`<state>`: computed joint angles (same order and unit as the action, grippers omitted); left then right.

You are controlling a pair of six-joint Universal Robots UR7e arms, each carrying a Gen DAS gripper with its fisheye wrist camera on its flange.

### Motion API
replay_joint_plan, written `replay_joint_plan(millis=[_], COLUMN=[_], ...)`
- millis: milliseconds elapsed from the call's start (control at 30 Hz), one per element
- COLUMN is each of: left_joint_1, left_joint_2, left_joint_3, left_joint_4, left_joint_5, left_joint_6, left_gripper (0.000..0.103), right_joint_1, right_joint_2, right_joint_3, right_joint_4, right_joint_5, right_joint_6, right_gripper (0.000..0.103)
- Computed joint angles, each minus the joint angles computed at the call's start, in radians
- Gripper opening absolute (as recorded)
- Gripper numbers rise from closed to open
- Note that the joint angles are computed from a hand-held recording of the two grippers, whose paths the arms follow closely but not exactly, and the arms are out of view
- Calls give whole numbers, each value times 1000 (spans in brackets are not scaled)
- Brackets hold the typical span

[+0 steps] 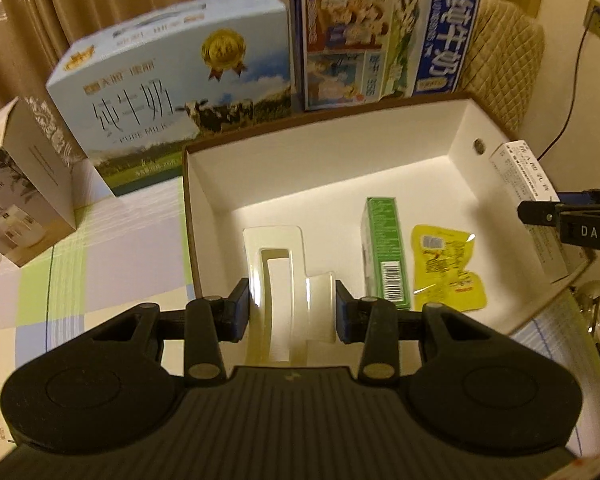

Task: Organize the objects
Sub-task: 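Carry white clip with left tool while right tool carries cream box into brown box, then release white clip with left tool while right tool releases cream box inside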

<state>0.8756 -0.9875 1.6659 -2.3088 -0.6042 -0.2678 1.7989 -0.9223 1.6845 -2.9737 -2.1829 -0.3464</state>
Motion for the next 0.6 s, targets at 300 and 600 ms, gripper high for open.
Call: replay_joint_plan(millis=[300,600], left_joint_1=[42,56], left_joint_2=[49,77], left_joint_3=[-43,-67], left_joint_4=[52,79], left_joint_5=[-24,-48], left_joint_6=[0,7], left_gripper=[36,36], right_joint_1=[-26,-17], right_joint_2=[62,101], right_joint_3=[-40,-66], right_joint_4=[20,-1], right_joint_5=[-68,-122], right_joint_6=[-37,-136], right_gripper=[35,42])
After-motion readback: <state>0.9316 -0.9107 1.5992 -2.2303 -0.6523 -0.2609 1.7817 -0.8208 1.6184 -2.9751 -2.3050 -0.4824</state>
